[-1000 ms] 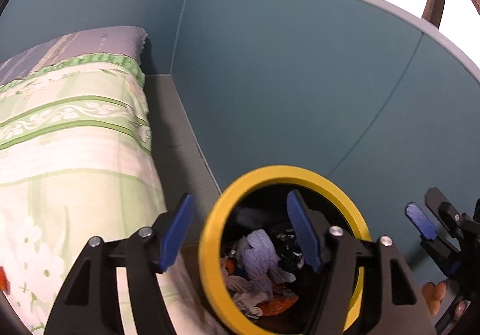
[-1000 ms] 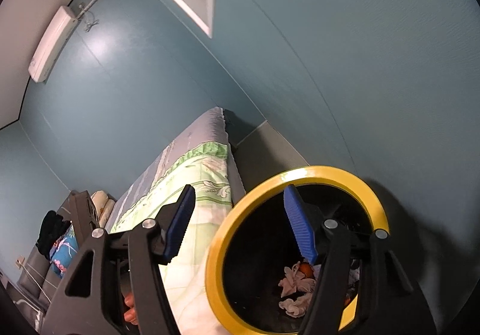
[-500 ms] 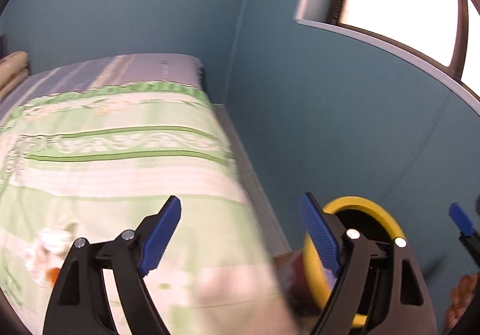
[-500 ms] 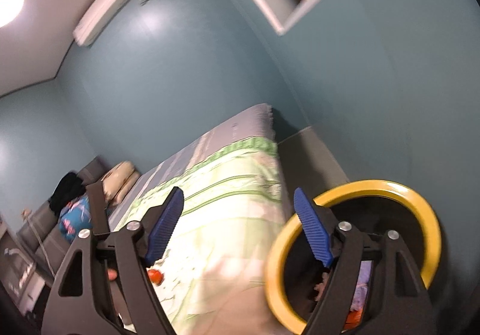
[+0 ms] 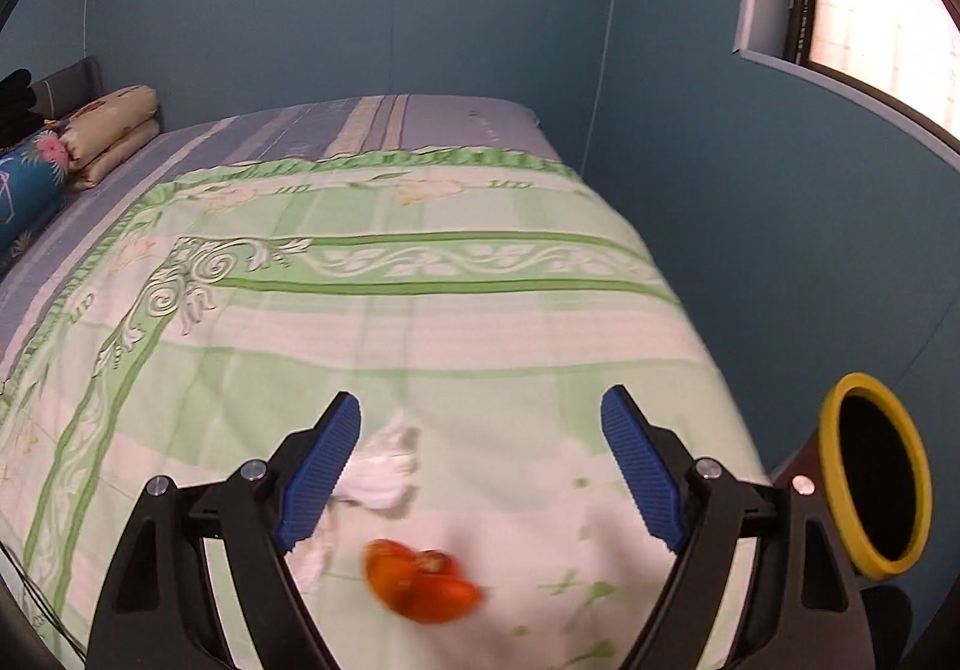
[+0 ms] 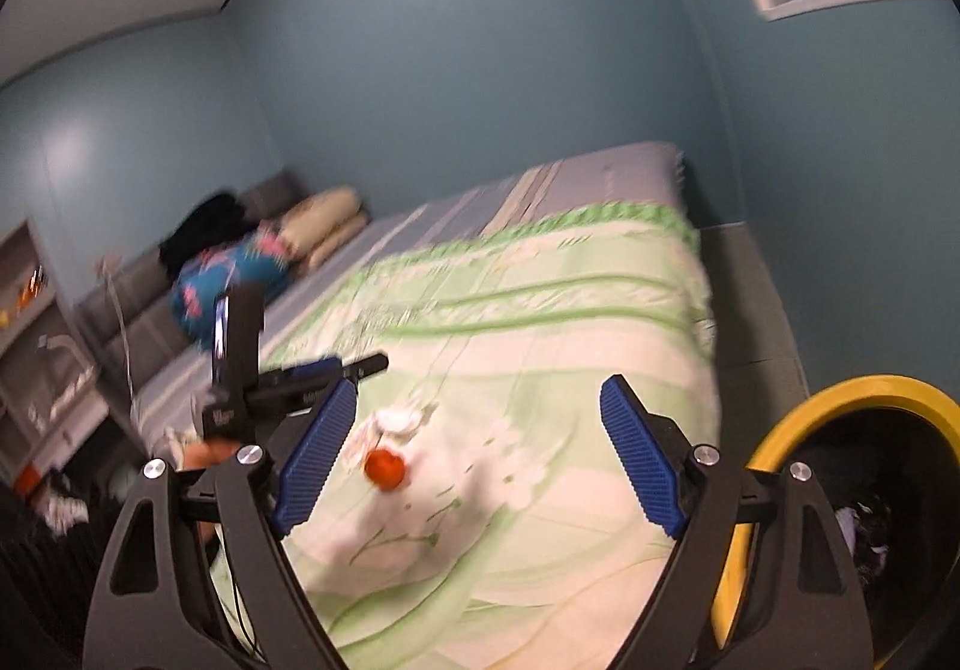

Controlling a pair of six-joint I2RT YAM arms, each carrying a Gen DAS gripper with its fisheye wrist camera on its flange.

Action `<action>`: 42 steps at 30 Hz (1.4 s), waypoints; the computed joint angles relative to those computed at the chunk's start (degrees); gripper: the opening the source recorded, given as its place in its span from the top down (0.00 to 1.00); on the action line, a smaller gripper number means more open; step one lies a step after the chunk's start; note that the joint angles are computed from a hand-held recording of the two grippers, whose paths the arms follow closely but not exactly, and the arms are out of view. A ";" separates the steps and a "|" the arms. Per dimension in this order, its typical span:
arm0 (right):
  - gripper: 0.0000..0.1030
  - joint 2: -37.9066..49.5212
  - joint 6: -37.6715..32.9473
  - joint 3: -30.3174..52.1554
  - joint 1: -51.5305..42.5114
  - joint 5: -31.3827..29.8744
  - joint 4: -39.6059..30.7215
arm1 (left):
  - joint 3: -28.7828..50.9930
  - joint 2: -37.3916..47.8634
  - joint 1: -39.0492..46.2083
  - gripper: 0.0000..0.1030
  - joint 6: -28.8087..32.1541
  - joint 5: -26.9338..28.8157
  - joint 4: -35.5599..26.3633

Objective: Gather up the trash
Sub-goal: 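Move both open tools back to the white tissue and orange on the bed, then grasp the white tissue with the left tool while the right tool grasps the orange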

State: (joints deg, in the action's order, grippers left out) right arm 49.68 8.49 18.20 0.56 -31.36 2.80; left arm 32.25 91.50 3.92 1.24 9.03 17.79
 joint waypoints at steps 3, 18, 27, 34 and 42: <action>0.23 7.30 -0.30 0.77 7.95 4.33 4.49 | 0.80 2.55 5.10 0.23 4.75 1.80 -0.17; 0.23 48.76 -1.82 16.29 32.54 16.86 16.31 | 9.82 20.74 14.67 0.23 19.95 7.76 -1.33; 0.23 60.10 -3.85 25.93 36.94 17.60 12.61 | 14.54 27.41 13.68 0.23 22.10 7.46 -2.75; 0.23 65.51 -4.17 32.00 37.81 17.74 10.72 | 18.39 31.18 12.18 0.23 21.51 5.71 -3.60; 0.24 72.00 -5.53 39.47 39.09 18.71 7.37 | 24.92 36.35 11.75 0.49 21.23 3.99 -6.85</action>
